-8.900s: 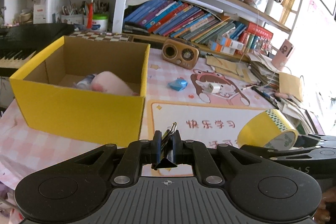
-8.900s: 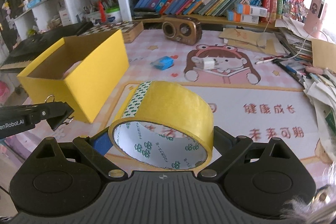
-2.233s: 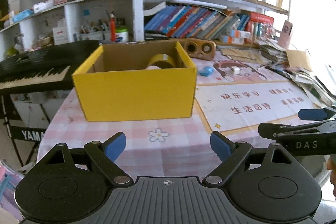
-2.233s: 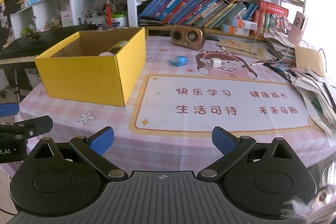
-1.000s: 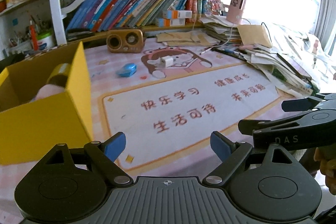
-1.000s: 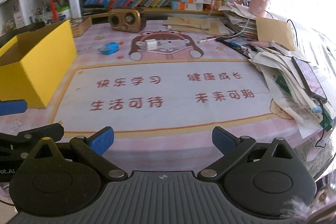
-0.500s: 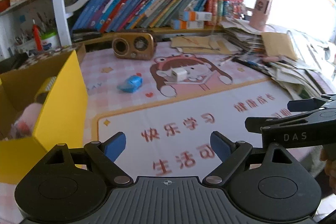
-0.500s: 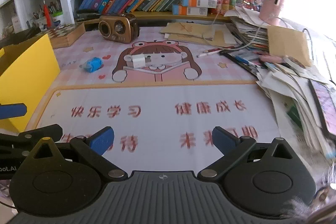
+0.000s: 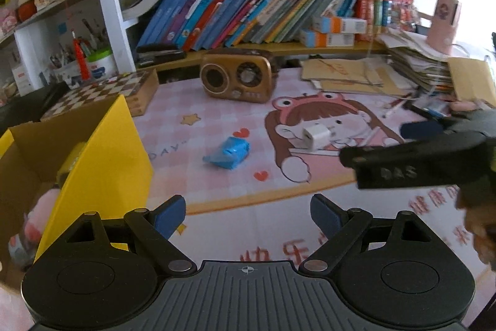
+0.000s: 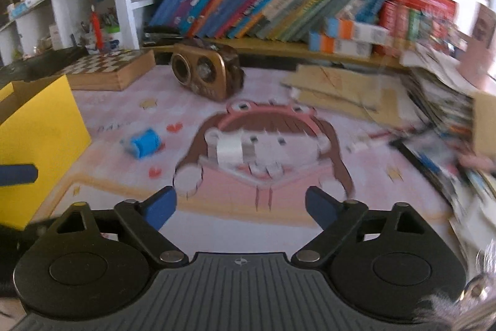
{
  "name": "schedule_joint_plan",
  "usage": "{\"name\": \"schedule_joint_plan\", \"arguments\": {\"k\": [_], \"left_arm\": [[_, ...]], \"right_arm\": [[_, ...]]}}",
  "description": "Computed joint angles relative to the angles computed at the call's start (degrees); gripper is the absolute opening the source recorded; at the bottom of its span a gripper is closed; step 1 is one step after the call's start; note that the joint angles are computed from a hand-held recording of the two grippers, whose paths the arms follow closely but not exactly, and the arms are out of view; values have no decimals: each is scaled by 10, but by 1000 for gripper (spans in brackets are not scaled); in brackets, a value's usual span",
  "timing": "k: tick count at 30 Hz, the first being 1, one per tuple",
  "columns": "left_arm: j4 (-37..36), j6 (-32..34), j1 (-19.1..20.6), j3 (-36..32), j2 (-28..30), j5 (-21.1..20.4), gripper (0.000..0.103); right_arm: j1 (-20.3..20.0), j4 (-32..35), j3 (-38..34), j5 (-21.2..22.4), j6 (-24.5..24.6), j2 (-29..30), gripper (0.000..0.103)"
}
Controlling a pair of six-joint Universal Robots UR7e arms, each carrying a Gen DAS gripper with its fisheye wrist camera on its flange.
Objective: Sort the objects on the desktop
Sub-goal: 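Grasp the white cube charger with the right tool while the left tool grasps the blue object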
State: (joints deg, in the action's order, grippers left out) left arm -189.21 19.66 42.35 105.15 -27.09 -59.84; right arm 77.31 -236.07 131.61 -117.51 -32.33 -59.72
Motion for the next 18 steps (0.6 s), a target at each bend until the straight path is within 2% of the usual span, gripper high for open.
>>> {"name": "schedule_joint_plan", "arguments": {"k": [5,13,16,18], "left_arm": [[22,-13,1,-33,21,24,90],[47,-22,1,-80,53,45,90],[55,-20,2,-100,66,49,90],[58,-19,4,-115,75,51,90]], "right_arm": [[-20,59,-64,29,-33,12,87],[-43,140,-125,42,-37,29,78],[-52,166,-137,47,-31,29,61],[-55,169,-137,51,-30,27,41]]}}
